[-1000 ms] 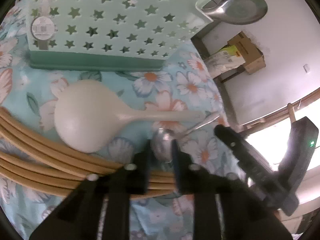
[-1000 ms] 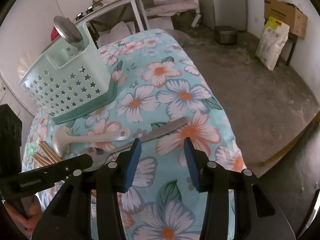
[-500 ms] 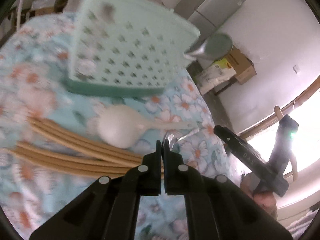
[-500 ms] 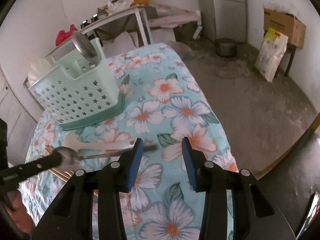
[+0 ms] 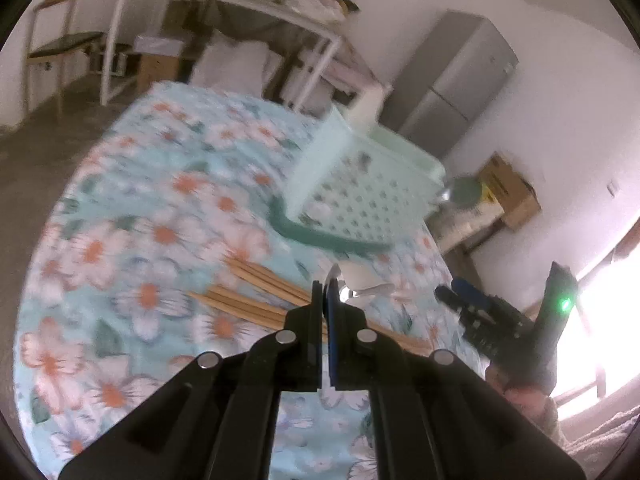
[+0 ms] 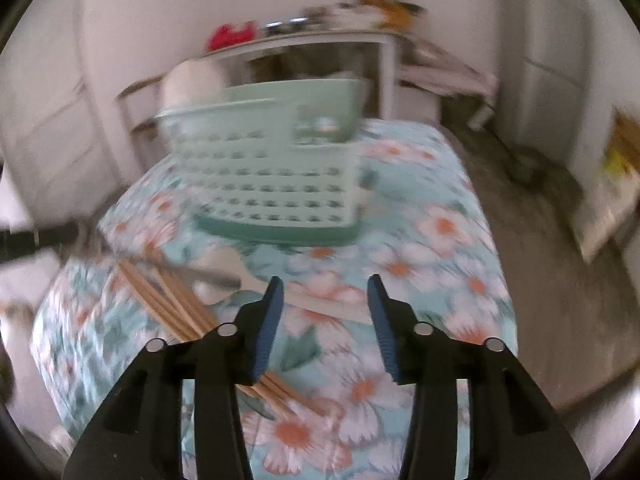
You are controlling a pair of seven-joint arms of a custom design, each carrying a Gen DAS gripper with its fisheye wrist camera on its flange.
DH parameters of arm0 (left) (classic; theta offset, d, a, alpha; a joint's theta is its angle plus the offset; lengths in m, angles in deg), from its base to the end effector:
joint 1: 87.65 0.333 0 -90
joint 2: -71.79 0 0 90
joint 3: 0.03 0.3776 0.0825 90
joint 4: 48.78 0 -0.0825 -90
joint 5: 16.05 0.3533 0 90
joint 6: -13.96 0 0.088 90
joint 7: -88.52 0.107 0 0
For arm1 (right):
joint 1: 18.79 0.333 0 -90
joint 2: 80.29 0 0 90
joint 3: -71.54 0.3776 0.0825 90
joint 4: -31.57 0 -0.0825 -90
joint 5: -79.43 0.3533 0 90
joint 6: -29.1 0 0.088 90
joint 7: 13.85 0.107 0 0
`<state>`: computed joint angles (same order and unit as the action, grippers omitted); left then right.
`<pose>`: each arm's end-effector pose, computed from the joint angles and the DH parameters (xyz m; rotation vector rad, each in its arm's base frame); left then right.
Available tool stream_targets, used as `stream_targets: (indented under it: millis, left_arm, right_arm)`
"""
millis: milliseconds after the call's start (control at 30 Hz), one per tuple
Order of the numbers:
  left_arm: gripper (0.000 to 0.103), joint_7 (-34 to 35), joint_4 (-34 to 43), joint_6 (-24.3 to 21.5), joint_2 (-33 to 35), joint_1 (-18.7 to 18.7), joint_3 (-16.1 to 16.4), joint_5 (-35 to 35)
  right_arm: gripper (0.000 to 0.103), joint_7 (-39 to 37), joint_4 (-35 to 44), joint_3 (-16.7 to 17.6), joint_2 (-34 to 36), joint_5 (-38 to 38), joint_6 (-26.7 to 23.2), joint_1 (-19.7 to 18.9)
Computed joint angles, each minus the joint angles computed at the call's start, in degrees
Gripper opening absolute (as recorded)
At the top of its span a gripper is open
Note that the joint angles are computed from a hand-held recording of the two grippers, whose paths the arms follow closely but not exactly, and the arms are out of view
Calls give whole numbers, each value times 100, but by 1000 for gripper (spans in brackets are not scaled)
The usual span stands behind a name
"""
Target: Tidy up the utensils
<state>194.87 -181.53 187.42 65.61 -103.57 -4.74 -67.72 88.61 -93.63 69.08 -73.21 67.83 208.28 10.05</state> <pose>0.4840 -0.1209 0.5416 -2.1006 1.7026 -1.2183 0.5135 0.2753 0.5107 -2.0223 1.2736 -0.5483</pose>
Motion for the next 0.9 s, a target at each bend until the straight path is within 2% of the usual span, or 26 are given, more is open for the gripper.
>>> stream_targets:
  millis: [100,267,400,467,600,700,767,867,900]
  left_arm:
    - [1,-338,-260,344,-233,57,29,219]
    - [1,-1157,-601,791,-423,247,17,993]
    - [1,-1392,-729,868,-454,-5,366,1154]
    - [1,-1387,-786,897,-477,-253,635,1154]
    - [1,-1600,-878,964,-485,-490,928,1339]
    - [1,-1821,-929,990,-479,-536,1040,1567]
    - [1,-1897,-952,1001,-480,-672,1217,1650]
    - [1,-2078,-980,1009,-480,-764,1367,1847]
    - [1,-2145,-990,1013,-482,-779,1399,1923]
  right_arm:
    - [51,-312,215,-40,172,-392,-156,119]
    - [51,-95,532,-657,500,-1668,-411,753]
    - [49,-500,783,-454,769,-1875,-756,669]
    - [48,-217,853,-742,866,-2380,-649,928]
    - [48,15,991,-926,959,-2876,-535,1136]
    - [48,848,1153,-1604,1081,-4054,-361,1767]
    - [48,1756,1358,-2162,1215,-5192,-285,2261]
    - [46,2509,1611,-2376,1353,-6130,-285,2482]
    - [41,2641,1674,-2363,1385,-6315,-300,2490]
